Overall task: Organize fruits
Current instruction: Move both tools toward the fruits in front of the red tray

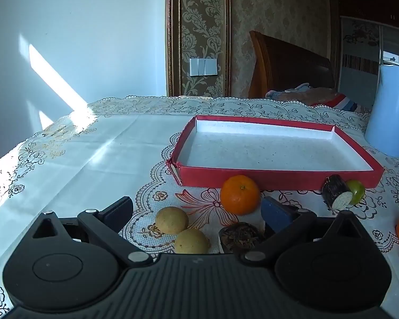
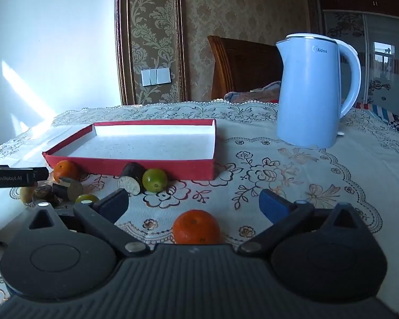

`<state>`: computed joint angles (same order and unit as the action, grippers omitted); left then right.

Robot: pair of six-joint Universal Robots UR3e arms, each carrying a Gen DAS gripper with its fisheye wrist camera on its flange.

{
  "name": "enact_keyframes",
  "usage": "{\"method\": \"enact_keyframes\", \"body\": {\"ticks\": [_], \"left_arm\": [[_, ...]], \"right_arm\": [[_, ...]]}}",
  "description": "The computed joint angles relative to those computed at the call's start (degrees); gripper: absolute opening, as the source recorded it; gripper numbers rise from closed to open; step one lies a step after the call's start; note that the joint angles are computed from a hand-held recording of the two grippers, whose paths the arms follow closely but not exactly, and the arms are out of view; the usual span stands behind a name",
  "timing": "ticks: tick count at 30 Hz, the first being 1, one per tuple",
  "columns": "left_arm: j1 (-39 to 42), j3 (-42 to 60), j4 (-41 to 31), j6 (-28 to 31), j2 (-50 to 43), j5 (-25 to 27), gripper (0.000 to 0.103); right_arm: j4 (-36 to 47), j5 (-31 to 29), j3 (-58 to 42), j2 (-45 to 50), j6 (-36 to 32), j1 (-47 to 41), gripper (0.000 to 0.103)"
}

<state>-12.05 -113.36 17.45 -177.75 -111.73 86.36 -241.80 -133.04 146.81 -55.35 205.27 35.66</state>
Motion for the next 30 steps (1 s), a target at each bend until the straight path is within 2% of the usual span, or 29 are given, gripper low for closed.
{"method": "enact_keyframes", "body": {"ticks": [2, 3, 4, 5, 8, 12, 15, 19, 24, 27, 30], "left_arm": [[0.24, -0.35, -0.53, -0.29, 0.32, -0.27, 0.103], [0.5, -0.81, -0.64, -0.47, 0.61, -0.62, 0.103], [1.0, -1.41, -0.68, -0.58, 0.99, -1.47, 0.103], [1.32, -1.75, -0.71, -0.59, 1.21, -2.08, 0.103], [1.08, -2.11, -0.34, -0.57, 1.14, -1.78, 0.103], [1.08, -2.52, -0.53, -0.58, 1.39, -1.61, 0.103], [1.99, -3.07, -1.1, -1.25, 1.97, -2.59, 0.103], [5.51, -6.35, -1.78, -1.97, 4.77, -6.6, 0.103], [9.7, -10.41, -3.07, -0.8, 8.69, -8.46, 0.103], [10.92, -12.51, -1.86, 2.98, 9.96, -8.94, 0.103], [8.93, -11.16, -0.68, 4.53, 8.77, -4.17, 0.103]], "right_arm": [[0.09, 1.42, 3.15, -1.79, 1.16, 1.44, 0.103], [0.58, -0.32, 3.15, -1.97, 2.25, 4.53, 0.103], [5.87, -2.54, 0.76, -3.16, 3.87, 6.85, 0.103], [7.43, -3.89, 0.77, -3.59, 4.78, 8.25, 0.103], [2.97, -2.76, 0.36, 0.75, 2.99, 6.26, 0.103], [1.07, 2.13, 3.26, 0.14, 5.39, 3.62, 0.103], [5.14, 1.35, 2.2, -0.66, 6.12, 3.86, 0.103], [11.45, 5.14, 4.05, -5.83, 8.27, 2.1, 0.103], [9.86, 9.95, 6.45, -7.2, 7.4, -0.7, 0.103], [3.37, 11.16, 7.59, -4.02, 6.74, -1.8, 0.103], [2.8, 10.47, 7.1, -3.1, 6.63, -1.69, 0.103]]}}
